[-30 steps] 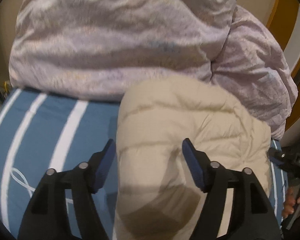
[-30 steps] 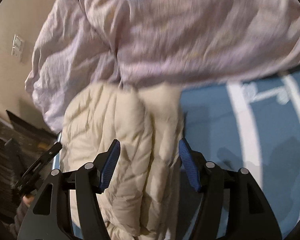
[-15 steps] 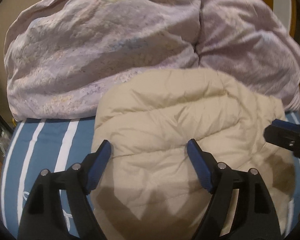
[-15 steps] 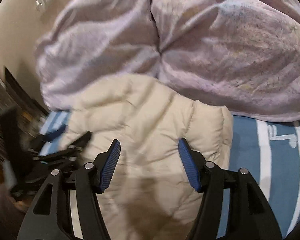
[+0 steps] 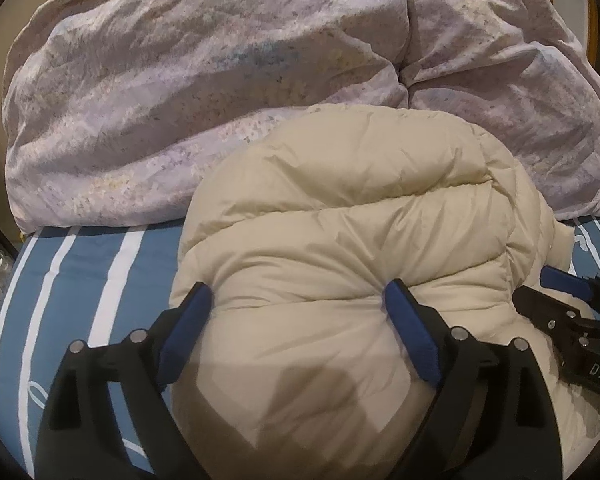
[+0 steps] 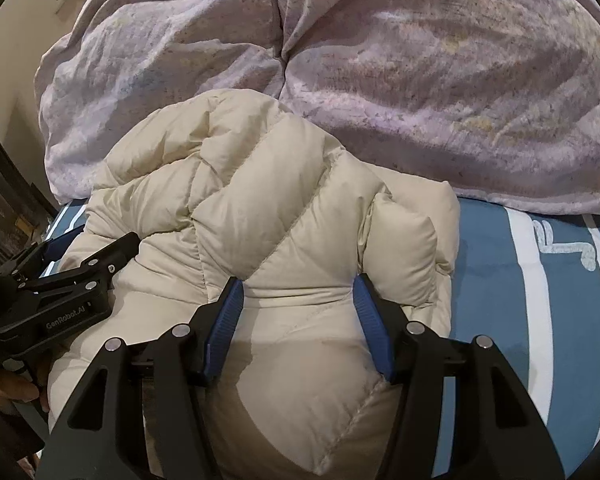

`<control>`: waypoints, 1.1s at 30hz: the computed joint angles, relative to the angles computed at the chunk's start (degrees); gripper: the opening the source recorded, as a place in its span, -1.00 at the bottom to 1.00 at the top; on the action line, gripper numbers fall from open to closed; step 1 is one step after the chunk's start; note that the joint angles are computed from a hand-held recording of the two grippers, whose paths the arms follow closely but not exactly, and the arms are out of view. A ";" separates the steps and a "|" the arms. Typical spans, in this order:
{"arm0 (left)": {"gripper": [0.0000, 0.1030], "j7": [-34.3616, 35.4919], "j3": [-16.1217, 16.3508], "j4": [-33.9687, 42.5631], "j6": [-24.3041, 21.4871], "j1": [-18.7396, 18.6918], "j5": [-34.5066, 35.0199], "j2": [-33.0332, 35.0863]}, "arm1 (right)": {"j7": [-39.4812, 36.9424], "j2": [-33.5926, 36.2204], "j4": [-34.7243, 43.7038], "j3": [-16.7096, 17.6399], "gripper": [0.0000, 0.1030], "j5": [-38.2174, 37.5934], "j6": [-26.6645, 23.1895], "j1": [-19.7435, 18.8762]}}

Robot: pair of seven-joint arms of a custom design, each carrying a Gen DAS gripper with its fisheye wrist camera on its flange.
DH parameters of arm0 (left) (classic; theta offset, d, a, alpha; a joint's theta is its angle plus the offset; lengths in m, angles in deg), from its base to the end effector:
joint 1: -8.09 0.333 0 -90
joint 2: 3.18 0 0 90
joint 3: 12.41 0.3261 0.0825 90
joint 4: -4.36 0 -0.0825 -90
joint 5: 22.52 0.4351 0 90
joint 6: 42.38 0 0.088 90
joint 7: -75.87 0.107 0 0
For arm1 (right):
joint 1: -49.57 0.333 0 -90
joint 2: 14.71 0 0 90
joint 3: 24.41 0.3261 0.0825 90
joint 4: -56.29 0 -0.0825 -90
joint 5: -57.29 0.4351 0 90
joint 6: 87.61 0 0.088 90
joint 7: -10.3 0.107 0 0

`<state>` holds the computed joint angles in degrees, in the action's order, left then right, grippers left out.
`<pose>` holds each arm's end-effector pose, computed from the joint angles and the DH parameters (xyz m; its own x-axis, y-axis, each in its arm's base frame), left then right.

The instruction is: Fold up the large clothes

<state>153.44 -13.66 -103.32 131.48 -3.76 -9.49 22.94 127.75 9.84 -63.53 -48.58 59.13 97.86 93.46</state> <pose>0.7013 -0.1793 0.3214 -0.2161 -0.9763 -0.0148 -0.7435 0.1744 -0.6456 0.6260 0.2376 0.2906 0.0045 -0.9839 -0.1785 -0.7322 0.1184 -0.6707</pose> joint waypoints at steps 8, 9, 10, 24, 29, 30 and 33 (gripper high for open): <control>0.79 1.90 -2.49 1.40 1.01 2.42 -2.51 2.18 | -0.52 1.36 0.40 -0.77 0.15 1.88 1.60 0.90; 0.79 2.15 -2.62 1.46 1.30 2.55 -2.83 2.39 | -0.77 1.64 0.36 -1.37 0.15 2.39 2.01 1.57; 0.79 2.69 -2.95 2.10 1.35 2.99 -3.21 3.03 | -1.18 1.81 0.36 -1.71 0.15 2.94 2.20 1.98; 0.85 0.64 2.39 0.84 5.61 -1.99 -3.86 4.26 | -8.77 3.66 0.62 -3.32 0.17 12.28 4.76 5.07; 0.87 0.10 2.95 0.35 6.91 -2.49 -4.18 4.48 | -10.97 4.50 0.84 -3.99 0.18 15.80 5.95 6.36; 0.87 0.11 3.00 0.14 7.24 -2.53 -4.30 4.44 | -11.47 4.75 0.92 -4.25 0.18 16.63 6.25 6.78; 0.88 0.27 3.04 -0.21 8.17 -2.48 -4.83 4.49 | -13.21 5.12 1.06 -4.11 0.18 18.85 7.11 7.02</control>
<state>153.71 -10.62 -103.53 139.64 -6.24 -14.32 27.43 114.54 14.95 -62.47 -52.69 77.98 104.97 100.47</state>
